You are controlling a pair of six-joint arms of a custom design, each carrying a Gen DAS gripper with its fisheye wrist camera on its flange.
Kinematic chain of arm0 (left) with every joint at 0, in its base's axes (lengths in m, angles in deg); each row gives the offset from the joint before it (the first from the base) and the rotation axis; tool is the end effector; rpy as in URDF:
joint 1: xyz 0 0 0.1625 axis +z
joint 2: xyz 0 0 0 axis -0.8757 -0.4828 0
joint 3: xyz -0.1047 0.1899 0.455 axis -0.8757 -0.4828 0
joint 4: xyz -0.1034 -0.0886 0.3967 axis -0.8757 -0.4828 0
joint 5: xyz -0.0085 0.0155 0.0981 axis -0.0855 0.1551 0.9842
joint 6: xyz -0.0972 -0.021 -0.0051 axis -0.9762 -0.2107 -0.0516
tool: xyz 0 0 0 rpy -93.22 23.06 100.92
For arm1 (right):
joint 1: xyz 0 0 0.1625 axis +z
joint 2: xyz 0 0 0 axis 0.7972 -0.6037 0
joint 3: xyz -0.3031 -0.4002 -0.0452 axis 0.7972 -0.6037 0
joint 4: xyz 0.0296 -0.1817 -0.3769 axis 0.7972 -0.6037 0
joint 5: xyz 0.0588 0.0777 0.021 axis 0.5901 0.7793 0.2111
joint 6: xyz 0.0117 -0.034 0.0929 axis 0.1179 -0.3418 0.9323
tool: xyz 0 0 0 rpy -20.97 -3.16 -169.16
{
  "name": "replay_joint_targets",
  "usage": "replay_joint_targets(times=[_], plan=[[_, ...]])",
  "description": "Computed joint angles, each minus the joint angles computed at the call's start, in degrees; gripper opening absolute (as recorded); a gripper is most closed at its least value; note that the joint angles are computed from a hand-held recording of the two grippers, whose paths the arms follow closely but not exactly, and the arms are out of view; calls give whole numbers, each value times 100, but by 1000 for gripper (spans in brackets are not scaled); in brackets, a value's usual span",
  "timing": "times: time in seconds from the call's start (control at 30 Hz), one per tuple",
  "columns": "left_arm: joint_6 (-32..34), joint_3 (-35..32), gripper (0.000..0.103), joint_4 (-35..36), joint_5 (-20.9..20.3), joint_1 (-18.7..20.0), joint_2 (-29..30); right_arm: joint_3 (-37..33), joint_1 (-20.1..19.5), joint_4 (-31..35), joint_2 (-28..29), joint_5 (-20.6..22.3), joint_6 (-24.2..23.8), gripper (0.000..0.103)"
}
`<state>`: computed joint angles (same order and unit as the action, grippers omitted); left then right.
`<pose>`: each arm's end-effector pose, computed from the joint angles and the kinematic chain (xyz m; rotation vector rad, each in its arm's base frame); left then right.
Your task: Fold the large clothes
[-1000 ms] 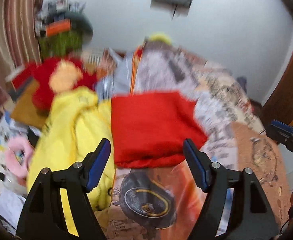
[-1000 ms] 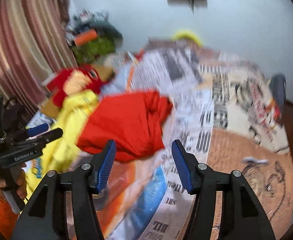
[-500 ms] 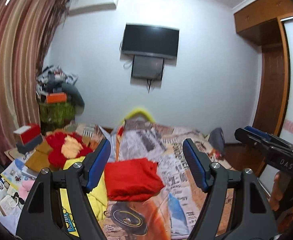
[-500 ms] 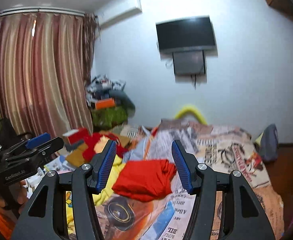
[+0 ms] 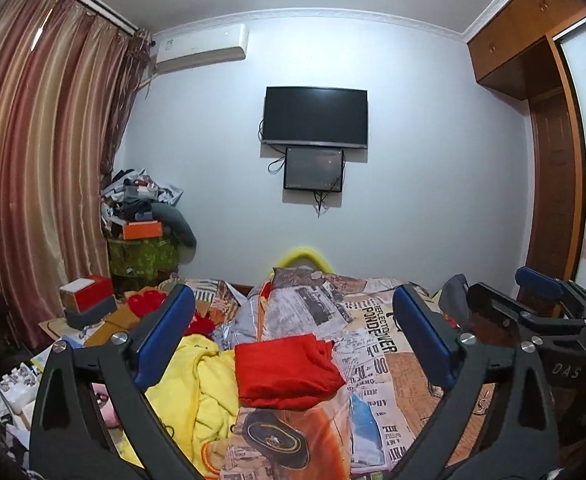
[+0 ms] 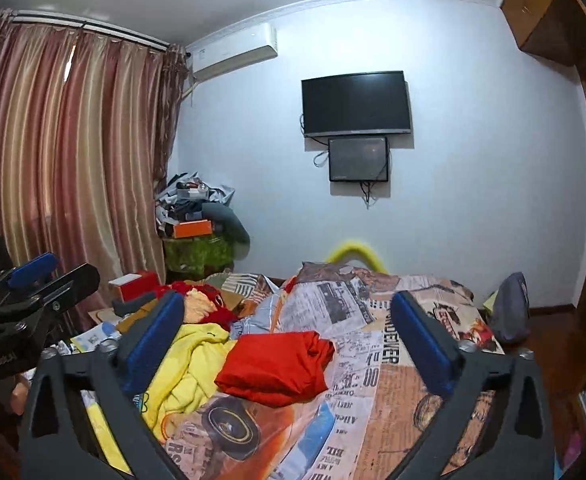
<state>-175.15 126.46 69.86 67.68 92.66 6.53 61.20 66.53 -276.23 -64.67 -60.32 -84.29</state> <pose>-0.3972 -0.4740 0.2140 1.1313 2.1851 -1.5268 0.2938 -0.3882 0.3248 0.4416 -1.8397 1.6334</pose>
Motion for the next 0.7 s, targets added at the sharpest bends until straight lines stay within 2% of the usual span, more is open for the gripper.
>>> replay_joint_targets(times=[0.23,0.5,0.7], plan=[[-212,15,100,172,-4,0,42,-30,61,85,-37,-221,106,103],[-61,57,100,71,-178,-33,119,81,117,-133,44,-322,56,103],[-83,26,101,112,-156,-10,151,93,115,-64,21,-374,153,103]])
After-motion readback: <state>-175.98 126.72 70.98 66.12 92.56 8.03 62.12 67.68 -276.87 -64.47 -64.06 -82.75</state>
